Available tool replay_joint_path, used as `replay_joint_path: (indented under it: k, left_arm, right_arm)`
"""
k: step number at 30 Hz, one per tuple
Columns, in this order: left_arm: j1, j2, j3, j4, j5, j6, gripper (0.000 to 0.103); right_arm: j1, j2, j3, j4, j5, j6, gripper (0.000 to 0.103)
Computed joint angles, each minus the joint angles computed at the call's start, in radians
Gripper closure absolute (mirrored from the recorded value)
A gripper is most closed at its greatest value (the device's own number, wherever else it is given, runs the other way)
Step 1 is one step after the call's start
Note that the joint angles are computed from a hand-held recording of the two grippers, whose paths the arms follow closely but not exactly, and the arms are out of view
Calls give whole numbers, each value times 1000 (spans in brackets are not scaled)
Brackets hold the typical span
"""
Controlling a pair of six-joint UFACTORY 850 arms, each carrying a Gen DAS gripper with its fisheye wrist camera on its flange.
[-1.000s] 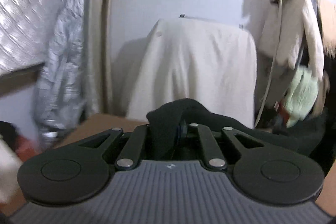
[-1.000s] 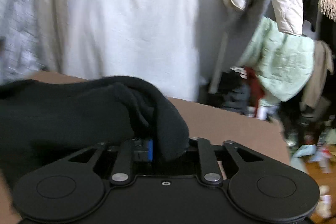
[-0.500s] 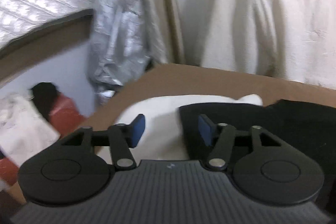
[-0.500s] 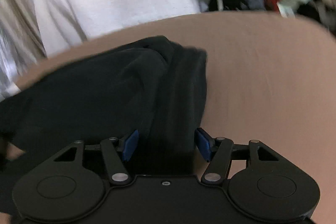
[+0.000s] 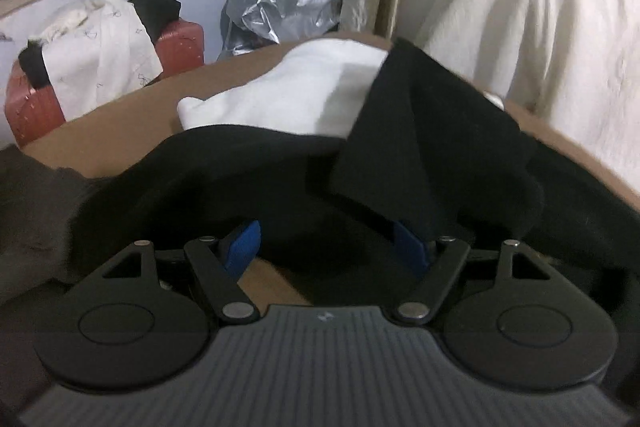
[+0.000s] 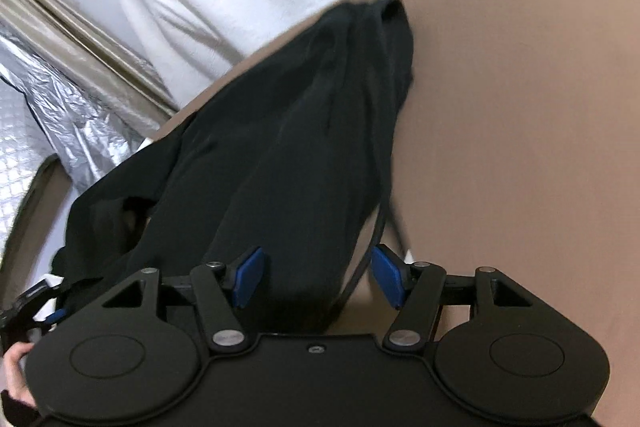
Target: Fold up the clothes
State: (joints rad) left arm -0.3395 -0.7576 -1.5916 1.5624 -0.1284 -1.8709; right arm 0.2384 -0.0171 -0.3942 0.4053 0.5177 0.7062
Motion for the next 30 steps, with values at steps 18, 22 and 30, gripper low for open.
replay_joint_path:
  k: [18,22,30]
  left_arm:
    - [24,-99,-65,532,572,-527,29]
    - [45,-141,-102,487,619,-528,29]
    - [69,-102,-30,185,538,-282,29]
  right_arm:
    - [-18,-232,-162,-255,44,241,23]
    - [-82,-284,-221,-242,47,268,20]
    - [16,-375,-185,49,340,342,49]
